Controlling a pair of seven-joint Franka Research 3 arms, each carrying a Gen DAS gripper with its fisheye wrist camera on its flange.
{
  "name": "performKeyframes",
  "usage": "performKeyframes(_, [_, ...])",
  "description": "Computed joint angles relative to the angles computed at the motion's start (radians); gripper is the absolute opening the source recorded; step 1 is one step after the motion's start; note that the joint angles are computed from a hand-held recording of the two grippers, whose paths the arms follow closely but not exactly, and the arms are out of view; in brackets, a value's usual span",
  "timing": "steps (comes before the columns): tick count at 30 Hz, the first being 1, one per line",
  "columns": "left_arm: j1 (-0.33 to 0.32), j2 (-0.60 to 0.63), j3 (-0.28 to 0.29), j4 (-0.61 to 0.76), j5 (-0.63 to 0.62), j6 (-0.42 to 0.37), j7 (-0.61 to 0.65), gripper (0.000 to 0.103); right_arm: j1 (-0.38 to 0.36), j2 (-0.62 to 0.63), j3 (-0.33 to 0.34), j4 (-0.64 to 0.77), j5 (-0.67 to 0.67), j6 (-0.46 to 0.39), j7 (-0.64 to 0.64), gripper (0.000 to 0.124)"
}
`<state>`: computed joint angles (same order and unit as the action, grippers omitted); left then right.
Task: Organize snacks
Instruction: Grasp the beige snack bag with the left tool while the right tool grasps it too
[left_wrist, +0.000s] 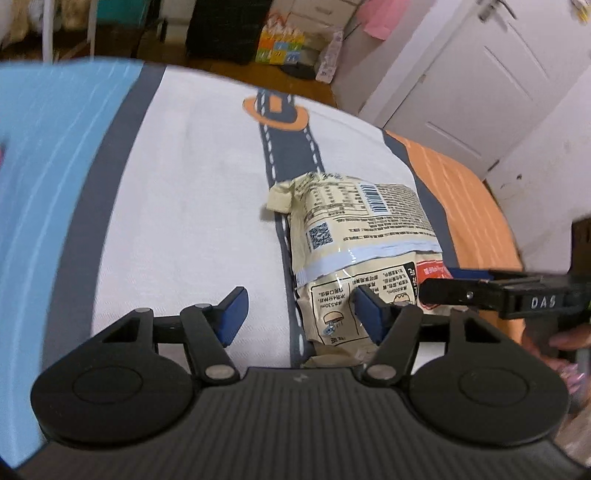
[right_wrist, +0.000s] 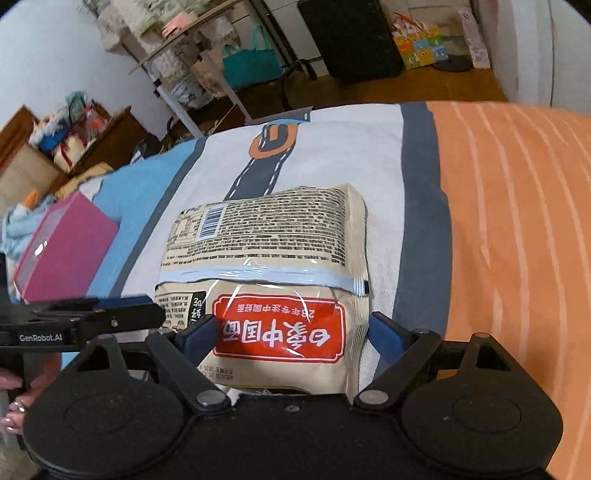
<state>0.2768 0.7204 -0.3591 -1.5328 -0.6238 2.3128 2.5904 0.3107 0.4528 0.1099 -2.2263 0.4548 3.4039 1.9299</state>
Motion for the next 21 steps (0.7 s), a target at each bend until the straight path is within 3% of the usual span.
performKeyframes(5, [0.0,0.028,0.004,0.038,0.007,-0.051,-0.055,0.063,0.025,0.011,-0.026,0.024,0.008,-0.032,-0.008,0.094])
performKeyframes(10, [0.035,0.043,-0.022,0.062,-0.04,-0.178,-0.041,0.061,0.062,0.008,-0.063,0.034,0.025,-0.058,-0.011,0.091])
performKeyframes(13, [0.001,0.008,-0.002,0.012,-0.03,-0.113,-0.009,0.061,0.012,0.012,-0.009,0.02,0.006,-0.016,-0.012,0.085])
performKeyframes(16, [-0.011,0.018,0.003,0.012,-0.035,-0.103,-0.022,0.06,-0.12,0.018,0.114,0.004,-0.072,0.024,0.028,0.072])
performKeyframes(21, [-0.02,0.005,0.005,0.004,-0.023,-0.113,-0.025,0.057,-0.123,-0.005,0.106,0.027,-0.106,-0.061,-0.001,0.06])
